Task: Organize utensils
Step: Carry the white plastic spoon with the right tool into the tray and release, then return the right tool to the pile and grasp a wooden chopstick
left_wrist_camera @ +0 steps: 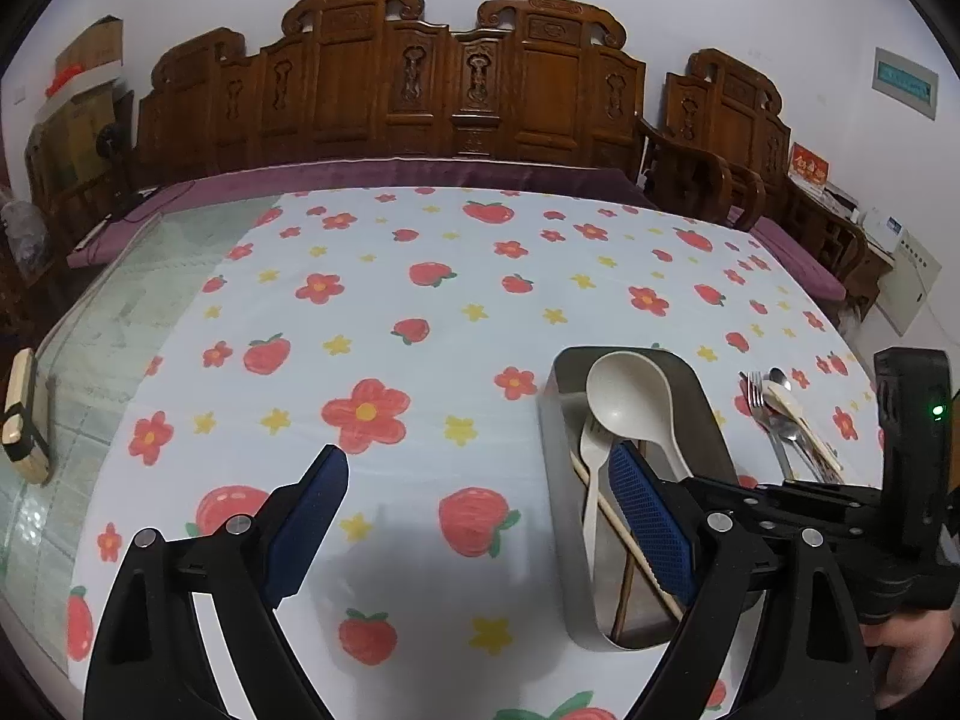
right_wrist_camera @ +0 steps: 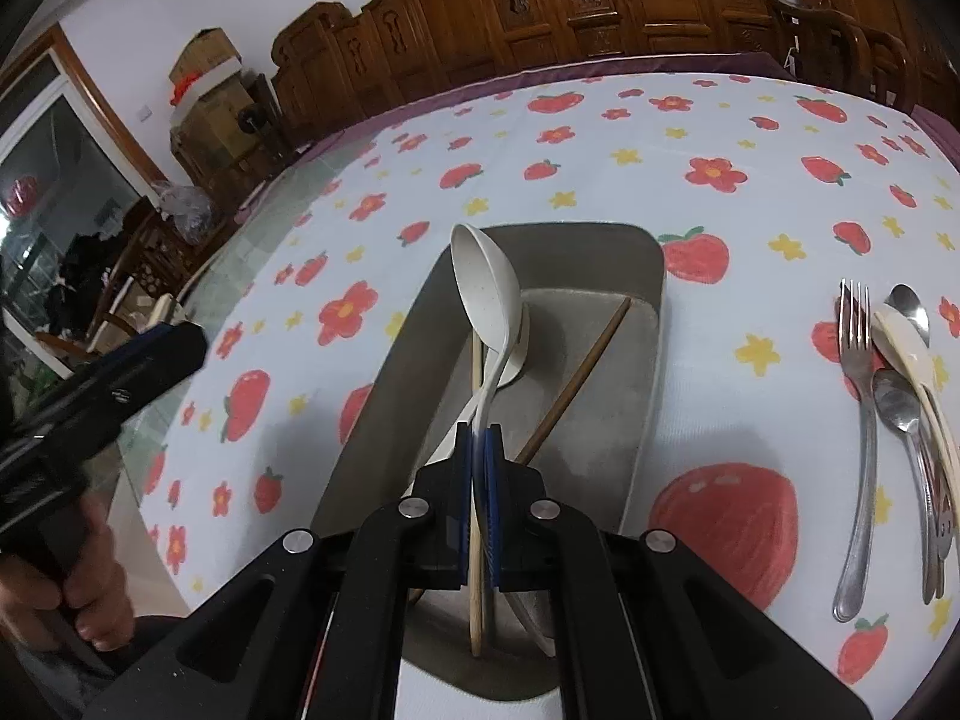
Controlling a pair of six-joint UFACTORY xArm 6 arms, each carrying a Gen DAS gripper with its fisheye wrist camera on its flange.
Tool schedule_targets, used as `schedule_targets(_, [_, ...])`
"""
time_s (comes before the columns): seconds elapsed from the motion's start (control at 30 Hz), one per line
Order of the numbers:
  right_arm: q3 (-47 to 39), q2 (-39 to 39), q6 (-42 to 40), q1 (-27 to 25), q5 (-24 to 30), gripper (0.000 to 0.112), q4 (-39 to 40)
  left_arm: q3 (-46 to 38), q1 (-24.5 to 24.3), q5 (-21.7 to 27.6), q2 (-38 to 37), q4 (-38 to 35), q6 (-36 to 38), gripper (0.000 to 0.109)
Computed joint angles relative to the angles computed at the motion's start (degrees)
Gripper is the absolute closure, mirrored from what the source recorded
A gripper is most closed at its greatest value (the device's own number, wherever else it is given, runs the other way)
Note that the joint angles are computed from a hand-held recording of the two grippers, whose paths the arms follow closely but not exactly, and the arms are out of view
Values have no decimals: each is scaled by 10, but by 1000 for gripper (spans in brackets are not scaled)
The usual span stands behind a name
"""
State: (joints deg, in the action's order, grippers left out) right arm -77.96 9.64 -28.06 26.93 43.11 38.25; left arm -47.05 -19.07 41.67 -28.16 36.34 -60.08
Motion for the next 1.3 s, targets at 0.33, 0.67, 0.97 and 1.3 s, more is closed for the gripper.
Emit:
schedule_targets(0.33, [-9,14,-3,-1,-1,103,16,-4,-6,3,4,2,6,23])
schedule_targets(0.67, [37,-55,-117,-45,-32,103,44,-25,-37,-11,34,11,-15,23])
schedule_targets(0.97, [62,-96,-196,-145,-41,103,39,-88,-92,-21,108,31,-32,23])
schedule_targets(1.3, [58,-60,-216,-211,-55,95,-29,-132,-134,-47,173,37,-56,23])
